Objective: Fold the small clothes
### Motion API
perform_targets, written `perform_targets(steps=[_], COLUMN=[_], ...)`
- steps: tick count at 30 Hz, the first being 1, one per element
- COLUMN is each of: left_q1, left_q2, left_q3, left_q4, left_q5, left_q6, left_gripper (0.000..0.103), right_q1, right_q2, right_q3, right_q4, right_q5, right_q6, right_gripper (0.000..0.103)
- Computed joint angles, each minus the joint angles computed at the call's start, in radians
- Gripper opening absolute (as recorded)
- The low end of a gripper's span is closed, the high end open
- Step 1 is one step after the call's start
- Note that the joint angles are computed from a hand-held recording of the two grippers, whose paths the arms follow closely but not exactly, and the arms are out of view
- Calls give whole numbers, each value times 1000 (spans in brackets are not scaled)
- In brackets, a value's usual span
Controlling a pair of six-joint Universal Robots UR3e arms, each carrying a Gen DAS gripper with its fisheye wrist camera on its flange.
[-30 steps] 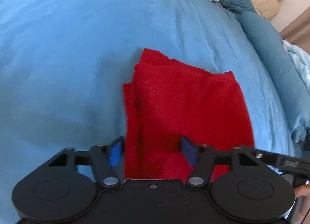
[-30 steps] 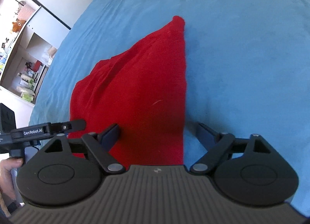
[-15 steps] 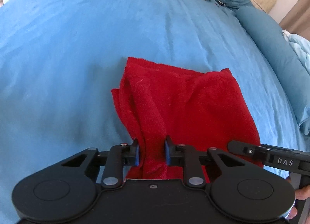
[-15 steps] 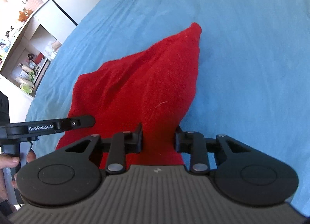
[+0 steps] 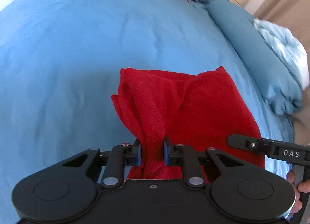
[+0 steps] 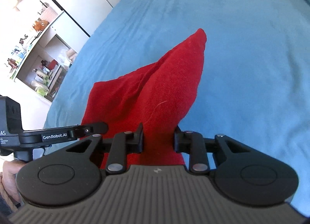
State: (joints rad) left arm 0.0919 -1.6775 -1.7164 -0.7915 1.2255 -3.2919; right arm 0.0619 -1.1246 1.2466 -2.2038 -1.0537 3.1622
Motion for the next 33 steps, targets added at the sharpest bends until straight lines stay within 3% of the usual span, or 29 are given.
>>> perform_targets(steps=[4, 9, 11, 13, 14, 15, 16, 19, 22, 33], left_q1=[-117, -229, -255, -285, -298, -309, -317, -314, -320, -358], left_q2=[-48, -126, -143, -131, -121, -108, -86, 3, 45, -89], left_q3=[-63, -63, -40, -54, -56, -65, -79, -163, -237, -570], left_q4=[77, 181, 179, 194, 194, 199, 205, 216, 241, 827], left_q5=[48, 185, 230, 294, 329, 360, 390, 444, 490, 599], left_q6=[-102, -168, -163, -148, -139, -133, -129, -107, -107, -130], left_gripper=[23, 24, 32, 53, 58, 72, 79, 80, 80, 82], right_q1=[-61, -117, -130, -108, -103, -96, -86, -86, -62, -157], right_q2=[-134, -112, -109, -104, -118, -141, -168, -254, -274, -170], right_q3=[263, 453, 470, 445, 441, 459, 467, 531, 583, 929], right_q4=[-49, -221, -242, -240, -234, -244, -251, -292, -361, -950], right_q5=[-40, -46, -41, -60, -73, -92, -126, -166, -275, -206], right_q6=[-70, -69, -80, -75, -85, -88, -91, -122, -140, -185], right_gripper=[43, 49, 55, 65, 68, 82, 94, 101, 101, 103])
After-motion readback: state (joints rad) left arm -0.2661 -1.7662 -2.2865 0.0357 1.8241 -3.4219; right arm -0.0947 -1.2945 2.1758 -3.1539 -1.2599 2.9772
